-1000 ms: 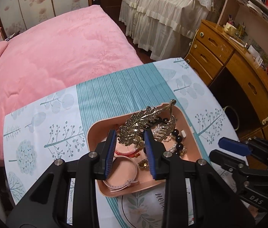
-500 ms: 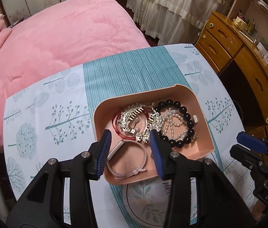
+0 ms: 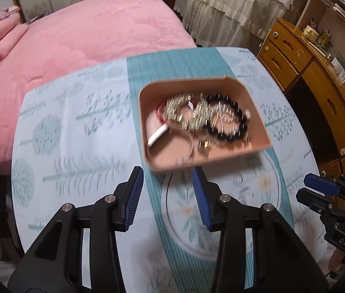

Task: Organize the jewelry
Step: 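Close the left tool on the gold coin pendant while right closes on the pink-stone ring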

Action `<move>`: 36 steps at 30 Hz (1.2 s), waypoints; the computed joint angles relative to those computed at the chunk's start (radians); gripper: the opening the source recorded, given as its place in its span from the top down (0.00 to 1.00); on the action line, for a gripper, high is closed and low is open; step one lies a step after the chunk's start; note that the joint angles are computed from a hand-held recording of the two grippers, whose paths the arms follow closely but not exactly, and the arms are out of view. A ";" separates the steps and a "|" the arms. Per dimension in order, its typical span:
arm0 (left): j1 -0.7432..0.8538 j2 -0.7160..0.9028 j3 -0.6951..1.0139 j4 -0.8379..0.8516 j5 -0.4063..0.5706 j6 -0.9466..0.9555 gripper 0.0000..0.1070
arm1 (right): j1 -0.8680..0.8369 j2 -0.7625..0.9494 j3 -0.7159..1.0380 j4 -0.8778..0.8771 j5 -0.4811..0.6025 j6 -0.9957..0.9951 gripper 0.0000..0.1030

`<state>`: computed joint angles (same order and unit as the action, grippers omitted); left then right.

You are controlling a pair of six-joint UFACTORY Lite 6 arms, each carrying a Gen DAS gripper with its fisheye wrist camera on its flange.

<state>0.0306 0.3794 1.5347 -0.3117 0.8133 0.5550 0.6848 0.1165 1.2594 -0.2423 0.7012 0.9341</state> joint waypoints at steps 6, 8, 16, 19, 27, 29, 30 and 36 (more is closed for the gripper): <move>0.079 -0.212 -0.305 -0.027 -0.037 0.054 0.64 | 0.086 -0.097 -0.150 0.021 0.002 0.045 0.70; 0.109 -0.299 -0.424 -0.036 -0.050 0.079 0.64 | 0.113 -0.128 -0.201 0.017 -0.010 0.065 0.67; 0.210 -0.648 -0.827 -0.025 -0.037 0.156 0.64 | 0.225 -0.207 -0.360 0.039 -0.045 0.127 0.65; 0.238 -0.723 -0.911 -0.031 -0.025 0.170 0.64 | 0.246 -0.192 -0.384 0.062 -0.077 0.118 0.65; 0.259 -0.834 -1.055 -0.063 -0.045 0.165 0.64 | 0.287 -0.048 -0.333 0.027 -0.164 0.094 0.65; 0.270 -0.841 -1.067 -0.076 -0.049 0.169 0.64 | 0.309 -0.017 -0.310 -0.049 -0.158 0.143 0.66; 0.275 -0.847 -1.072 -0.080 -0.054 0.173 0.64 | 0.316 -0.007 -0.302 -0.083 -0.153 0.166 0.68; 0.291 -0.873 -1.107 -0.091 -0.065 0.178 0.64 | 0.369 0.048 -0.270 -0.254 -0.104 0.262 0.86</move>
<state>0.3212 -0.4934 0.4274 -0.4028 0.7481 0.7331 1.0538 0.1642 0.9889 -0.4960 0.5972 1.1959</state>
